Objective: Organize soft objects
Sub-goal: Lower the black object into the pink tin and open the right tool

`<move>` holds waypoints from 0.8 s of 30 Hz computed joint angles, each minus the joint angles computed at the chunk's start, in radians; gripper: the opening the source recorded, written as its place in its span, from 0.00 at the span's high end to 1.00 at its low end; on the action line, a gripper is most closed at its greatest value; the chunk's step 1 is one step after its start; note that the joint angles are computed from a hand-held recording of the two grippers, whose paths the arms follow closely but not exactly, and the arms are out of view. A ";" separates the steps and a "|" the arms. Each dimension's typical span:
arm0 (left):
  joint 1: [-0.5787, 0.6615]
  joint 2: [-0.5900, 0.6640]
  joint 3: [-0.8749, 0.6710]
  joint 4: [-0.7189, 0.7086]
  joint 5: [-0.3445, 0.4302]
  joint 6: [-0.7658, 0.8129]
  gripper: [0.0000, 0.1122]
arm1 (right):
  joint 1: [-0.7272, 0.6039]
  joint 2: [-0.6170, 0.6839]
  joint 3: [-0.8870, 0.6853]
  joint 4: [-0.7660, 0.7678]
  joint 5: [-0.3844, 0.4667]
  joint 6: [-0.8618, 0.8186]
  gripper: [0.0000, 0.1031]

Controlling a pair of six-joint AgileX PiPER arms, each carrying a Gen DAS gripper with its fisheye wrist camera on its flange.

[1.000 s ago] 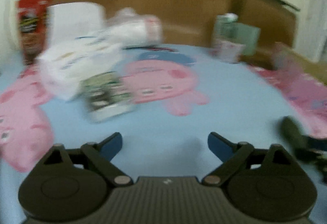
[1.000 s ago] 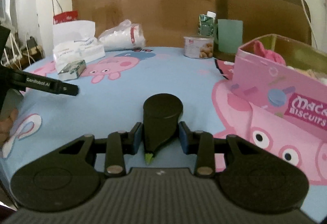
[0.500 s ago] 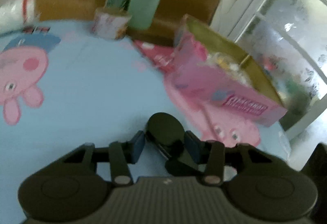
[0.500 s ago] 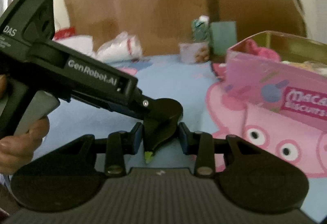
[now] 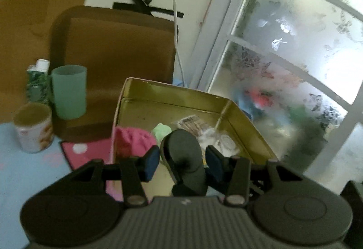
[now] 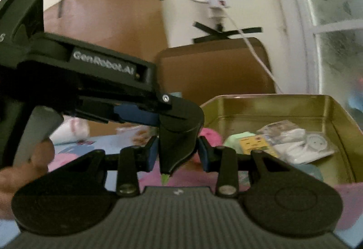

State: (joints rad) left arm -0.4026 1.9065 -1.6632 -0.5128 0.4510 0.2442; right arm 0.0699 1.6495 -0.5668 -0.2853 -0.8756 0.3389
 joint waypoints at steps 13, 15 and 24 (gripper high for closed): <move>-0.060 0.098 -0.084 0.412 -0.008 -0.401 0.42 | -0.018 0.145 -0.136 0.176 0.058 -0.081 0.59; -0.075 0.066 -0.048 0.524 -0.015 -0.489 0.42 | -0.024 0.133 -0.107 0.177 0.026 -0.071 0.59; -0.155 -0.155 0.251 1.068 -0.046 -0.956 0.28 | 0.020 0.029 0.077 0.248 -0.101 -0.051 0.59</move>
